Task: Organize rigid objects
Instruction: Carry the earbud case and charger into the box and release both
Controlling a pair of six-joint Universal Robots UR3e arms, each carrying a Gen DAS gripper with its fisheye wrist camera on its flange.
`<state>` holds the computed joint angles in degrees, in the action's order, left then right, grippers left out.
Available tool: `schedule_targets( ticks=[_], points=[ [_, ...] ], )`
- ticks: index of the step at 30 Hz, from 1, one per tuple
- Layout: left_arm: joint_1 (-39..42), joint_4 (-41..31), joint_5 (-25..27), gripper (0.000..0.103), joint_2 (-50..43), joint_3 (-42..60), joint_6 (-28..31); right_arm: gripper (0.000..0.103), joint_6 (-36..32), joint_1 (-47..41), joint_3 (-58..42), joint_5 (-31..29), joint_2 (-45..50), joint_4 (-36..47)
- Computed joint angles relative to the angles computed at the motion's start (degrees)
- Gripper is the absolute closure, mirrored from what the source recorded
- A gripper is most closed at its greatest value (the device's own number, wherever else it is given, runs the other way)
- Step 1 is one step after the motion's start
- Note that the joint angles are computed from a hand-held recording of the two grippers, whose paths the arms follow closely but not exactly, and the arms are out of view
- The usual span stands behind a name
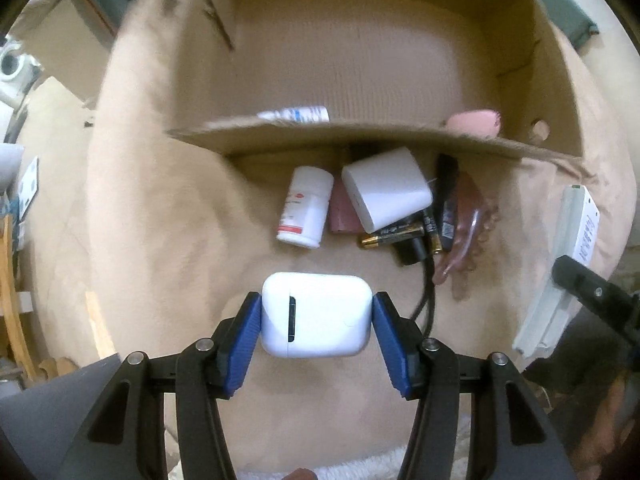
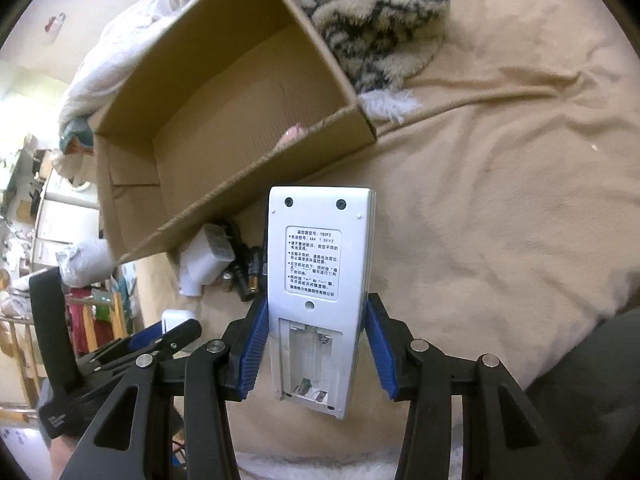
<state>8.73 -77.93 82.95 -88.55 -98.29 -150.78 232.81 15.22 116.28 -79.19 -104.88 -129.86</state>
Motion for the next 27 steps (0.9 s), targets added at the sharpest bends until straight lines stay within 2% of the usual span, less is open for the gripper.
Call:
schedule_targets(
  ticks=[3,6,10,13,20,27],
  points=[
    [2.7,-1.3,-2.0,0.051,4.8,-0.7,1.8,0.053,-1.9,-0.2,-1.4,-2.4,-4.5,2.8],
    [5.0,-2.4,-4.9,0.051,7.7,0.2,2.6,0.053,-4.9,-2.8,-2.0,-2.0,-8.5,3.2],
    [6.9,-5.3,-7.9,0.051,9.1,5.2,2.3,0.053,-9.6,-5.5,-6.6,-2.0,-8.5,5.3],
    [6.7,-3.9,-8.9,0.051,7.2,7.5,1.0,0.053,-13.3,-8.5,-9.3,0.0,-8.0,6.4],
    [3.8,0.6,-8.1,0.051,0.0,14.3,-2.0,0.053,-19.9,-11.3,-17.9,2.1,0.4,4.6],
    [-0.8,2.6,-6.0,0.051,-8.9,24.6,-5.1,0.053,-22.1,-12.5,-23.3,4.1,8.8,3.0]
  ],
)
